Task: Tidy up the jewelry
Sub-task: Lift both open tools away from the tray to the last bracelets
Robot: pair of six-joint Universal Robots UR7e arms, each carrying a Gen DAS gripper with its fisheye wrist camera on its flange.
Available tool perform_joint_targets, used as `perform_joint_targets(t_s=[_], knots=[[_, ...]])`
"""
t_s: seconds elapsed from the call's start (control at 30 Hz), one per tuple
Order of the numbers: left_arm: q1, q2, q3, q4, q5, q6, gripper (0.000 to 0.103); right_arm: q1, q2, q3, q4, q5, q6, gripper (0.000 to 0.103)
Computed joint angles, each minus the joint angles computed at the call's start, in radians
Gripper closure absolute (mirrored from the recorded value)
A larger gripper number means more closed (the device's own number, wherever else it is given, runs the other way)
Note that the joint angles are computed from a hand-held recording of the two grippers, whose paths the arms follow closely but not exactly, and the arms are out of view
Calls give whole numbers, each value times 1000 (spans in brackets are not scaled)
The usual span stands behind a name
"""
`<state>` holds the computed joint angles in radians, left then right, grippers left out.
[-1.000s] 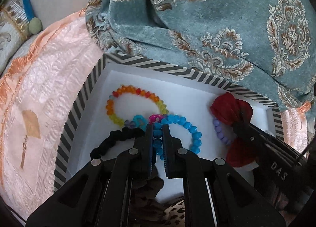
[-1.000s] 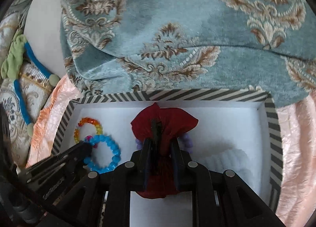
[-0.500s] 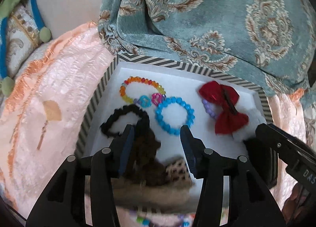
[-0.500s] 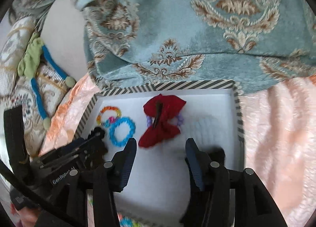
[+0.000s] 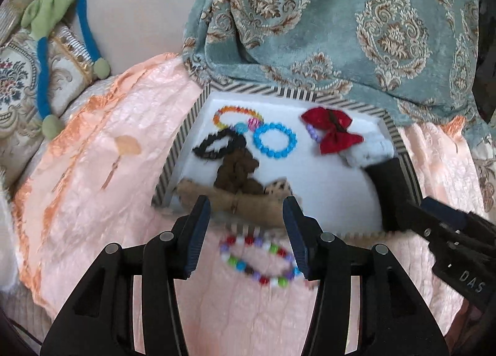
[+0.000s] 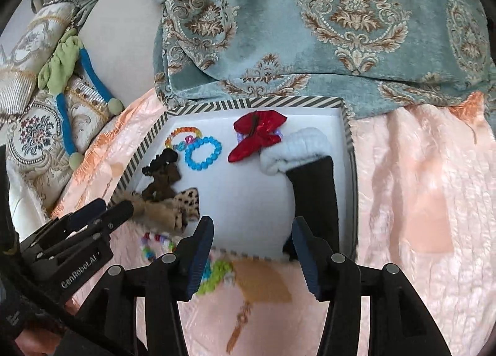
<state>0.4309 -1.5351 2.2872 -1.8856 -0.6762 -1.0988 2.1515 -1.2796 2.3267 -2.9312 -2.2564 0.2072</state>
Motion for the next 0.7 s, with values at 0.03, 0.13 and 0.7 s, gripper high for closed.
perform_joint_targets(t_s=[0.03,0.13,0.7], knots=[[-13,-12,6,24,-8,-24,55,15,-5,8,2,-17,9,51],[-57,-47,22,97,-9,-106,54,44,-16,23,6,-42,31,43],[-265,-158,57,388,-24,-369,54,184,-57,57,124,-112,201,43]])
